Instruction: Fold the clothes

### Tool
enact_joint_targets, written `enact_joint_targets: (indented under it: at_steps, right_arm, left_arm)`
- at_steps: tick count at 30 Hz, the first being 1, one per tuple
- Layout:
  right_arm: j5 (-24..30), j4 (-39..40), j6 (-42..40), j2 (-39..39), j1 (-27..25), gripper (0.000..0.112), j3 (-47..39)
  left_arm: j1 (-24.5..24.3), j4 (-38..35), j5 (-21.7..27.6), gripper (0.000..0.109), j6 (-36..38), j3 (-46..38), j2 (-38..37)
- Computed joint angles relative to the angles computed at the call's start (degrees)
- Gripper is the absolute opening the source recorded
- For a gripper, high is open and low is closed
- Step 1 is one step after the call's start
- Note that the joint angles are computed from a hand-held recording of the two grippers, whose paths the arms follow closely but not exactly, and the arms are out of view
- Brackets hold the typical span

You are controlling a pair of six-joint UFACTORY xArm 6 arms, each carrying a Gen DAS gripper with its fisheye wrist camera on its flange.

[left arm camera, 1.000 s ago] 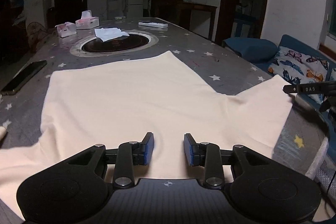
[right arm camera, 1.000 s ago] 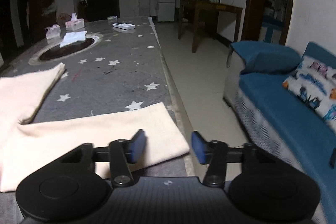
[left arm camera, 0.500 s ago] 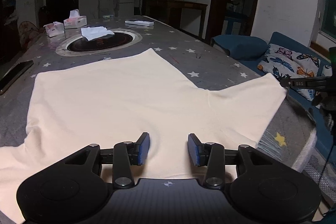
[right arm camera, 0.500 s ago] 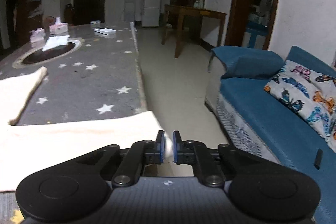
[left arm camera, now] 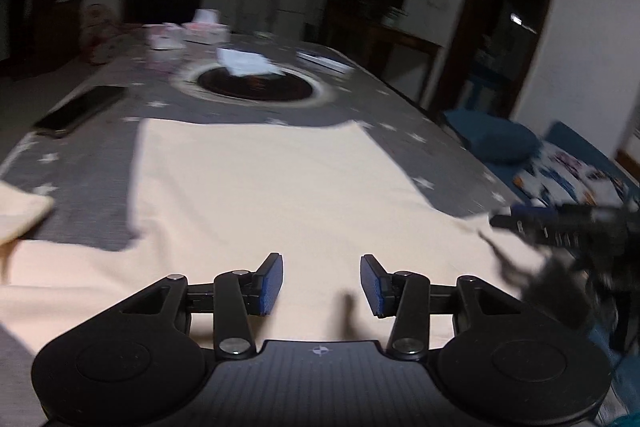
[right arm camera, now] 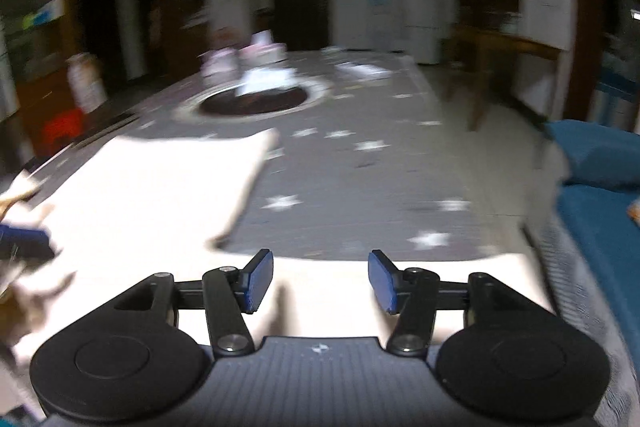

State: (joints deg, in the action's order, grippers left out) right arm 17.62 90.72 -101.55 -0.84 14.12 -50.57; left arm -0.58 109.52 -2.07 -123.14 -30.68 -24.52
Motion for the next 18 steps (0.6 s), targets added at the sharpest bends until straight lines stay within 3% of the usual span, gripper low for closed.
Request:
enact_joint_targets:
  at_steps: [4, 6, 12, 18]
  right_arm:
    - [0.2, -3.0, 2.2, 1.6, 2.5, 0.057, -0.6]
    - [-0.3, -3.6, 2.9, 2.4, 3.3, 0.059, -0.9]
    - [-0.6, -4.8, 3.8, 3.1, 3.6, 0.067, -1.4]
    - [-0.5, -4.8, 4.4, 2.8, 3.3, 0.072, -1.0]
  left_arm:
    - [4.7, -14.4, 2.8, 0.046, 14.3, 6.2, -5.9]
    - [5.7, -22.4, 7.0, 0.046, 22.5, 8.5, -8.6]
    - [8.0, -23.7, 19.9, 0.046, 28.2, 7.2, -7.6]
    - [12.2, -26.1, 19.1, 0.046, 35.3, 5.7, -2.6]
